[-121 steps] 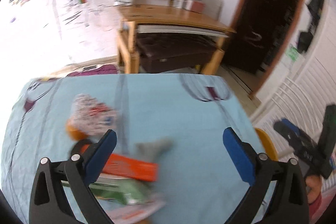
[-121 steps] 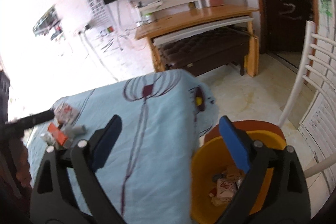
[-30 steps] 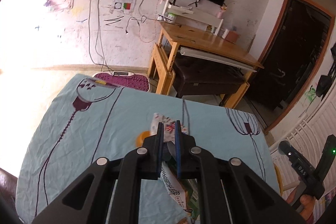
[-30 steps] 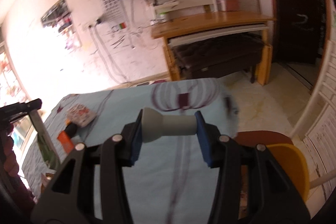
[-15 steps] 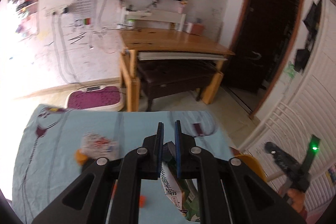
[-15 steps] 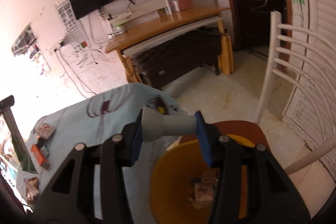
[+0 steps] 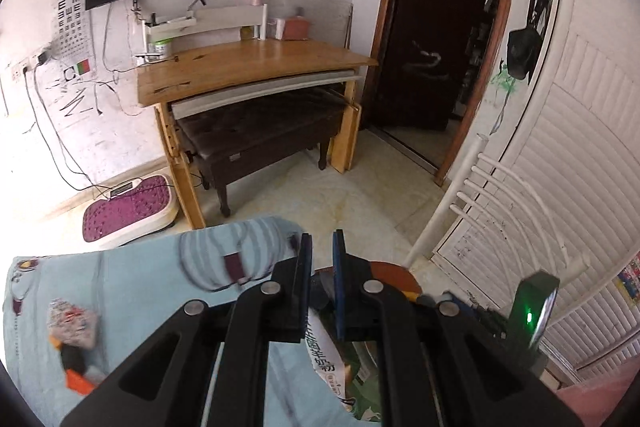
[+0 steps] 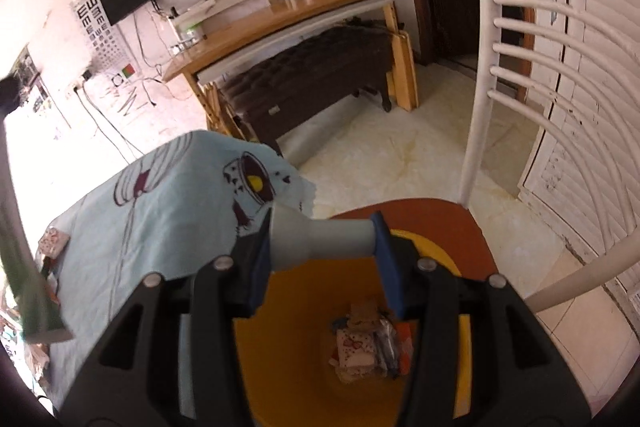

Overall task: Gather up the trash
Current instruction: 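Carry the packet and cylinder to the yellow bin and open both tools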

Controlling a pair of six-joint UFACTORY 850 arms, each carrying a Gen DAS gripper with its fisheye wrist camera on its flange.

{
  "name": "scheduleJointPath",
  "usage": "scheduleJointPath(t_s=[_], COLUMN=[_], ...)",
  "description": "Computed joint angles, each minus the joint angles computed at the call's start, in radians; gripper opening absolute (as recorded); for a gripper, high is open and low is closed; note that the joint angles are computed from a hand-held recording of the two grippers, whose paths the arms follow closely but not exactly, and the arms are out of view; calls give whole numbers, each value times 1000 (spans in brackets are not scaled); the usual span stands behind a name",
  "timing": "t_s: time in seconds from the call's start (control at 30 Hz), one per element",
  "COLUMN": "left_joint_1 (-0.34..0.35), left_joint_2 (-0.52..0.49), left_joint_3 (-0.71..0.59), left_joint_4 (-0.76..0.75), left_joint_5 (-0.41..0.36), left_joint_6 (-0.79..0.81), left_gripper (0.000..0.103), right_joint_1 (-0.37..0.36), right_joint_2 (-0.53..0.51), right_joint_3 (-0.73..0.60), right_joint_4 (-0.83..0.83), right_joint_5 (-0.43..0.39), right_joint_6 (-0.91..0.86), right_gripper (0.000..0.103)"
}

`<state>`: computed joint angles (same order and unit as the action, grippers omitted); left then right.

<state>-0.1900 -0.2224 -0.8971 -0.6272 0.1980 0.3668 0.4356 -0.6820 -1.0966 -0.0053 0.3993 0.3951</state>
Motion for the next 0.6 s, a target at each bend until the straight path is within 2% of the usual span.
scheduleJointPath(t_s=[0.13, 0.17, 0.23, 0.4, 0.43, 0.47, 0.5, 0.53, 0.57, 0.6], left_joint_1=[-54, -73, -88, -97, -96, -96, -97, -96, -93, -92], left_joint_2=[-102, -129, -166, -232, -241, -245, -248, -249, -248, -242], left_joint_3=[-82, -97, -125, -172, -180, -185, -186, -185, -184, -174], left_joint_4=[-299, -369, -411, -454, -459, -468, -483, -475, -456, -412], left_joint_5=[66, 117, 142, 149, 134, 126, 118, 108, 99, 100], left_joint_6=[265, 321, 343, 362, 369, 382, 404, 403, 386, 337], left_gripper=[5, 5, 5, 6, 7, 8, 17, 44, 59, 81], right_joint_1=[-29, -32, -38, -39, -38, -38, -38, -38, -37, -35], right_joint_2=[-12, -14, -15, -9, -7, -6, -6, -6, -8, -9], right_joint_3=[-9, -10, -12, -7, -6, -5, -4, -5, -7, -9], right_joint_4=[-151, -171, -198, -226, -228, -228, -225, -230, -231, -227], right_joint_5=[-7, -6, -9, -11, -12, -8, -6, -8, -10, -12], right_joint_6=[149, 168, 191, 221, 224, 225, 222, 229, 231, 225], right_gripper=[45, 45, 45, 45, 47, 55, 60, 60, 60, 60])
